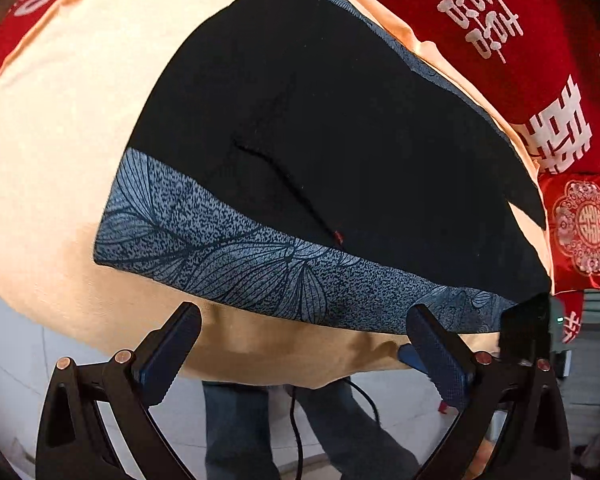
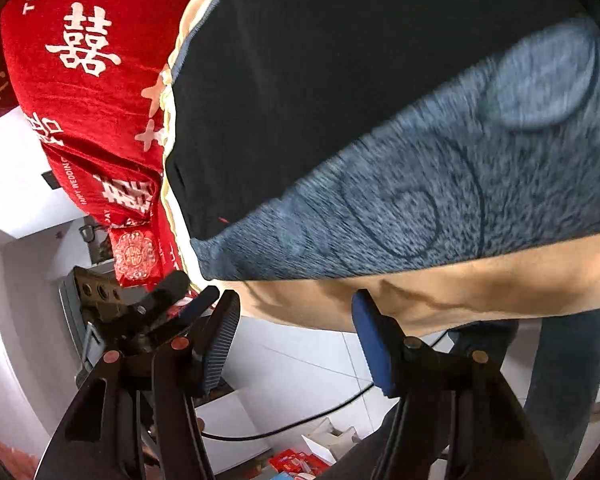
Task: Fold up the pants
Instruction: 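Lower both grippers onto the trouser waistband edge and close on it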
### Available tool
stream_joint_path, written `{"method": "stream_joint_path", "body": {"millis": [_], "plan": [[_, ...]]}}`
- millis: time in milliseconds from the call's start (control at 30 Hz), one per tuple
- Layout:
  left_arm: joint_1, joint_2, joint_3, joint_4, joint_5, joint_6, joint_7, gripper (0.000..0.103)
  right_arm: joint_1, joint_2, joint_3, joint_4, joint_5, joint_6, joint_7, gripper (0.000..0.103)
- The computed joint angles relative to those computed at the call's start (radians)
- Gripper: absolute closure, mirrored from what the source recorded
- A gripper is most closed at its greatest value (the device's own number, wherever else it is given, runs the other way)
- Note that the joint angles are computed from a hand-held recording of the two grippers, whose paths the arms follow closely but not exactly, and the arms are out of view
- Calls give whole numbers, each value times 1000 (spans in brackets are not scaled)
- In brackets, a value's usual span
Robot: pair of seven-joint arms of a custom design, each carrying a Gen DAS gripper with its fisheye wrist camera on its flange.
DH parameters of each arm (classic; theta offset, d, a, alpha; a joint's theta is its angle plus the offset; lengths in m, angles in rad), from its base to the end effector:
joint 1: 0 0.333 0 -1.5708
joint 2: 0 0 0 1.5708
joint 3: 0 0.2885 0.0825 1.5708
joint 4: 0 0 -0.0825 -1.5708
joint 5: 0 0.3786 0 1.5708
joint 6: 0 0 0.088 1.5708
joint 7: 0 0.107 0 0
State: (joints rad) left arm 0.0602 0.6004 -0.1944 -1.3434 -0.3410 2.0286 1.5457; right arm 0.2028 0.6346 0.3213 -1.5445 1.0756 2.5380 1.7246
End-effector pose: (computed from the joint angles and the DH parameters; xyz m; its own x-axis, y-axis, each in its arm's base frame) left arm 0.7062 -0.0861 0.3753 0.0526 -0.9084 0.4147 -0.9961 -0.0772 -0.0428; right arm 0.6397 0.3139 0.3096 -0.4258 -0.4551 -0.7820 -0.8814 0.4041 0.2447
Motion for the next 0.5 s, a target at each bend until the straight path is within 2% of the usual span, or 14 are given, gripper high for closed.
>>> {"method": "stream_joint_path", "body": {"millis": [100,200,267,367,433,500], "plan": [[14,2,-12,-8,-32,-2,14,0,-29,9,44,-23,124,85,-117,40],[8,15,-12,-1,-29,-11,24,0,-46,37,69,-6,230,129,-207,40],[9,20,-14,1,-34,-19,26,0,-57,58,85,10,307,136,-258,40],[19,9,-21,-25,-62,-21,27,0,-84,64,120,29,493,143,-411,40],[32,6,-28,-37,-107,-15,13,0,-91,47,116,40,571,126,-490,40],[46,14,-37,-37,-162,-4,-12,0,-78,39,93,62,581,103,-502,40]]}}
